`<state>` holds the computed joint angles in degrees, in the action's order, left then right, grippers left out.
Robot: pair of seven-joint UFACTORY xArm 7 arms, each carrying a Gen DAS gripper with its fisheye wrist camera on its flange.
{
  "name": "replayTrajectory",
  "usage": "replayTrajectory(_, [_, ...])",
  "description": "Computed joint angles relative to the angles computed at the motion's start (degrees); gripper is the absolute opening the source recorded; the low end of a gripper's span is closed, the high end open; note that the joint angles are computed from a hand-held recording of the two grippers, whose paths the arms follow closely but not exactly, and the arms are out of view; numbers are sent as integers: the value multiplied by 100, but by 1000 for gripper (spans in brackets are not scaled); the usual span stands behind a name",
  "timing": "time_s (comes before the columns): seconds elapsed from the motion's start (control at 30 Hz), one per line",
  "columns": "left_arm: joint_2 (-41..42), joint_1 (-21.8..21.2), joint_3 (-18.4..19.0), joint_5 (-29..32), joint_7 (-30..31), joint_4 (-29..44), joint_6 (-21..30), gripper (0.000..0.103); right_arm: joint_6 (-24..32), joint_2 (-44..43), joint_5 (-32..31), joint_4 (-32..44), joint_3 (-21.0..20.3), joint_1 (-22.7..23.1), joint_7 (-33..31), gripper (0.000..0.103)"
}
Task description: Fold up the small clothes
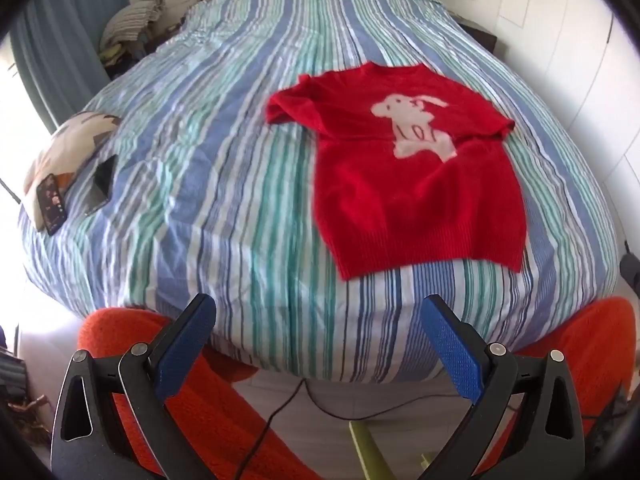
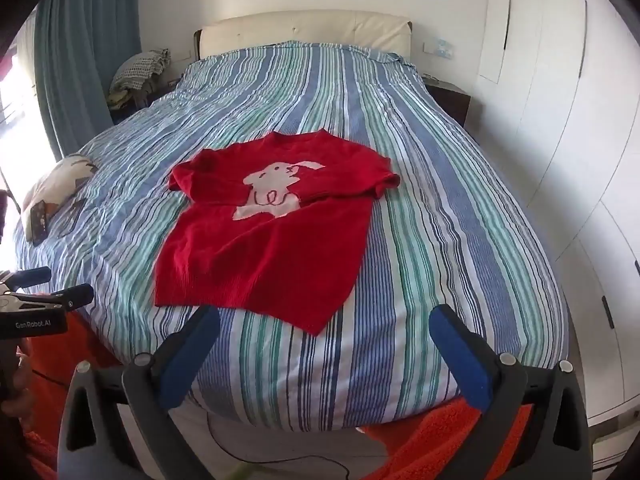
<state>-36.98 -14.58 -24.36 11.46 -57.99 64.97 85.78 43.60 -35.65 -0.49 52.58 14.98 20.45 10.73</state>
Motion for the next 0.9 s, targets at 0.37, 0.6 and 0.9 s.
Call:
replayTrajectory(0.37, [297,-300,268,-415,172,-88,117,102,277,175,714,-153,-255,341,-351,103])
replayTrajectory(0.6, [-103,-158,262,-156,108,-266,-175,102,349,175,600,-149,-199,166,-74,103])
replayTrajectory(0.9, [-90,-50,133,-148,182,-282,-314,102,327,229,506,-122,-150,214,-107,103])
